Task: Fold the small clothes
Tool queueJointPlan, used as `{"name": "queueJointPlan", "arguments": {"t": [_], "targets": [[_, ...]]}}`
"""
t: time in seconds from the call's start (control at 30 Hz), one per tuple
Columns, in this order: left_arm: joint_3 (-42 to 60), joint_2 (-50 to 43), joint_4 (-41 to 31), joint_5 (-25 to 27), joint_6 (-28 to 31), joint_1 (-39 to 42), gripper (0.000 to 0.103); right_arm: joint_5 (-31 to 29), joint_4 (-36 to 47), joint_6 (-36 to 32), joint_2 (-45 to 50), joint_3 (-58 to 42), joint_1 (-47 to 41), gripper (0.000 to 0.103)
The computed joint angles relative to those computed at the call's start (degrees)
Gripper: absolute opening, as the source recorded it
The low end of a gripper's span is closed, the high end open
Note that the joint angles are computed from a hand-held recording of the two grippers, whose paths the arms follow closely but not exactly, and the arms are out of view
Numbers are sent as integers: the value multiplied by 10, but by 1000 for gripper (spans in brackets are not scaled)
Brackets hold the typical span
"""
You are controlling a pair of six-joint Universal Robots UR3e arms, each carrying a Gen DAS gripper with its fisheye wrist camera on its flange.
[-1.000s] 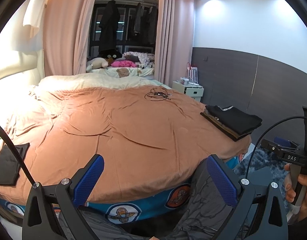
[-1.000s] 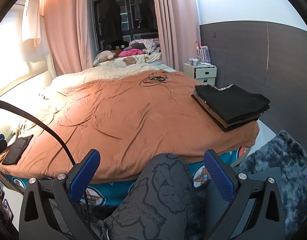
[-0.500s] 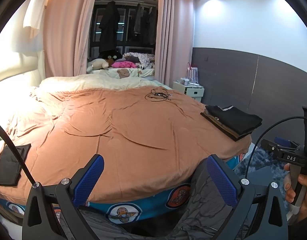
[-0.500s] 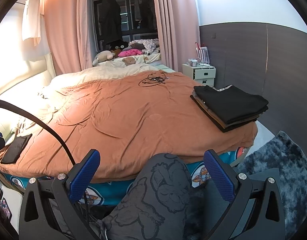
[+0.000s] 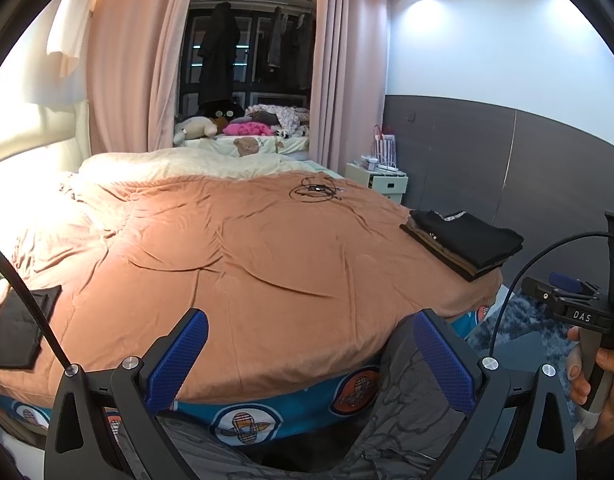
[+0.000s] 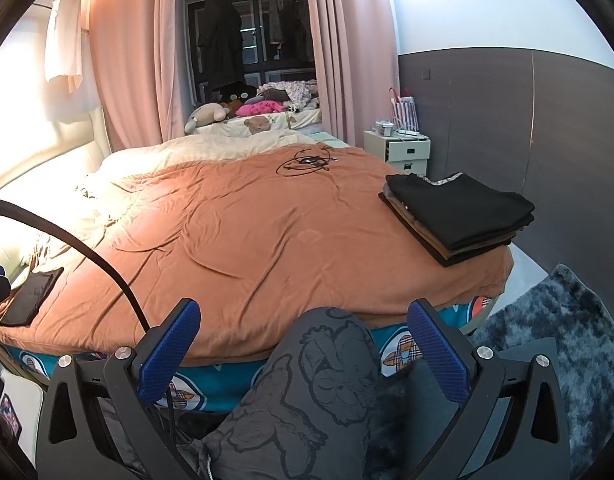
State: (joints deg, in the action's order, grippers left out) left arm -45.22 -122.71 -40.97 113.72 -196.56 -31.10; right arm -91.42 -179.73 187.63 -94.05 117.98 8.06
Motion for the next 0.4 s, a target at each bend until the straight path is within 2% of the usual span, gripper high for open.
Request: {"name": "queueJointPlan", "arguments": {"t": [0.4], "targets": [[10, -7, -5, -1, -2, -6, 103, 23, 3, -11, -9, 9, -22, 103]]}}
